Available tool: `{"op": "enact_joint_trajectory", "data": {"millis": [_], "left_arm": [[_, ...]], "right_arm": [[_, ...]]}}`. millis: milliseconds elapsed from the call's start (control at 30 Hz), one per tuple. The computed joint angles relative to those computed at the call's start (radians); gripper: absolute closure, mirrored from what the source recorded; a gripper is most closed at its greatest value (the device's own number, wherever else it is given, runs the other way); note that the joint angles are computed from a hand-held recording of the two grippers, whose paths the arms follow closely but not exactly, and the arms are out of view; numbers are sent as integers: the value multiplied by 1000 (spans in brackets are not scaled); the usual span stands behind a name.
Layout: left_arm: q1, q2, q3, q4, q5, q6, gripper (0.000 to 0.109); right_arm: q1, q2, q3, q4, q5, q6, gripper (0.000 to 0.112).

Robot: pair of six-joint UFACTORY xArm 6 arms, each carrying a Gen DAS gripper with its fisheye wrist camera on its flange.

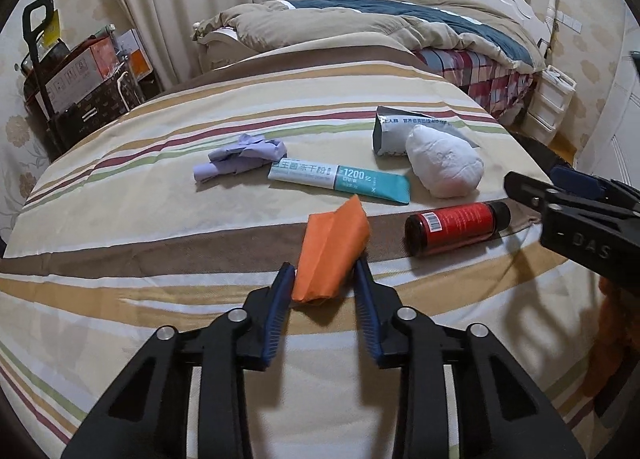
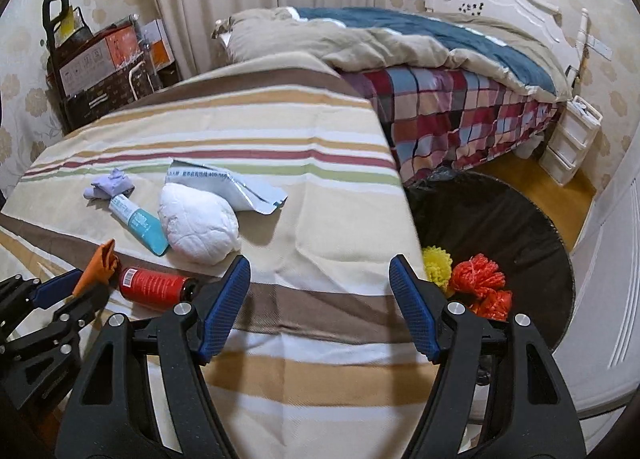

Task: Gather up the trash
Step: 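Grasp the orange paper with the left tool while the right grasps the red spray can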

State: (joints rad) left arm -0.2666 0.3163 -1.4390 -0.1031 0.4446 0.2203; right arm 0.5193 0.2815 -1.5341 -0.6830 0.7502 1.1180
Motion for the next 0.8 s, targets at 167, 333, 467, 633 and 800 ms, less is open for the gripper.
{"op": "enact_joint_trajectory", "data": {"millis": [167, 333, 467, 633, 800], "left_arm": [[11, -18, 23, 3, -7, -8, 77], [30, -30, 41, 31, -20, -39, 77], [48, -36, 48, 52, -28, -68, 78], [78, -50, 66, 69, -38, -96, 79], [102, -58, 77, 84, -49, -122, 79]], "right_arm": [[11, 18, -24, 37, 18, -56, 42], [39, 9, -7, 61, 18, -91, 42], [66, 5, 2, 95, 5, -127, 42], [98, -6, 13, 94, -4, -132, 42], [112, 7, -6, 111, -39, -171, 50]]}}
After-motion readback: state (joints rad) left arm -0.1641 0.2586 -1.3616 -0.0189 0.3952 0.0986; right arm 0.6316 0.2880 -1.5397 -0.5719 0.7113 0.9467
